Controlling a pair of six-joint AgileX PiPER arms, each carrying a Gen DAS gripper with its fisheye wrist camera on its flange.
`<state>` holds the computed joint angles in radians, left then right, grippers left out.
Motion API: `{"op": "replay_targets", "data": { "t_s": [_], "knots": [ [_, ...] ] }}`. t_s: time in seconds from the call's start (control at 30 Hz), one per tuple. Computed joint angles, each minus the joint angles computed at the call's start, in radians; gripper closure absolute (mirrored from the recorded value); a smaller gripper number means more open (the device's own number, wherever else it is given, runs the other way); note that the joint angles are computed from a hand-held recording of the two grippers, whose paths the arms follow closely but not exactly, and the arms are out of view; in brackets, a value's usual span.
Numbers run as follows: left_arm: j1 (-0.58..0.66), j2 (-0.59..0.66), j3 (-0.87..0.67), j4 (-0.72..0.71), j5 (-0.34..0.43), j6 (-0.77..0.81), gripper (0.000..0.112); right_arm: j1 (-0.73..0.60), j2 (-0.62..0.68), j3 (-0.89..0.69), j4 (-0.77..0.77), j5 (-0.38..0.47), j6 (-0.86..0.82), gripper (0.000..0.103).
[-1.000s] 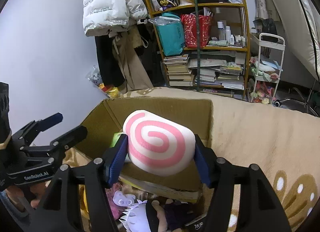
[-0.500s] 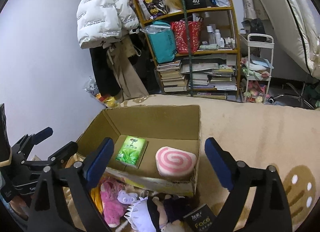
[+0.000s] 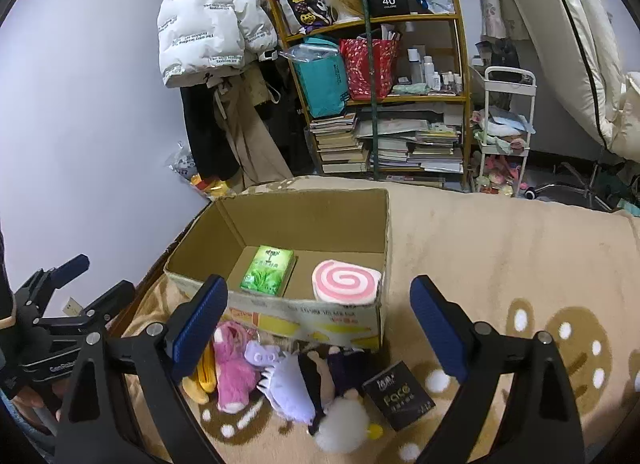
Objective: Organize soft objects
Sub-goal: 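Withdraw both tools from the box toward the remaining plush toys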
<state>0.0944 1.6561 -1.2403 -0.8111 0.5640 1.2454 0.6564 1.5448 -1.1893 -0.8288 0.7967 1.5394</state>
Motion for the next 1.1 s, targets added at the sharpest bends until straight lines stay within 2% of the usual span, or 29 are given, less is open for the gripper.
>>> {"op": "replay_targets", "data": {
  "t_s": [0.33, 0.53, 1.1],
  "knots": [
    [0.067, -0.091, 0.098, -0.031, 0.029, 0.06, 0.014, 0.092, -0.029, 0.011, -0.016, 0.102, 0.067, 0.006],
    [0.098, -0.099, 0.106, -0.03, 0.06, 0.062, 0.014, 0.147, -0.044, 0.032, -0.03, 0.166, 0.125, 0.006],
    [0.05, -0.021, 0.075, 0.044, 0.034, -0.001, 0.014, 0.09, -0.036, 0.089, 0.028, 0.12, 0.121, 0.006]
  ]
}}
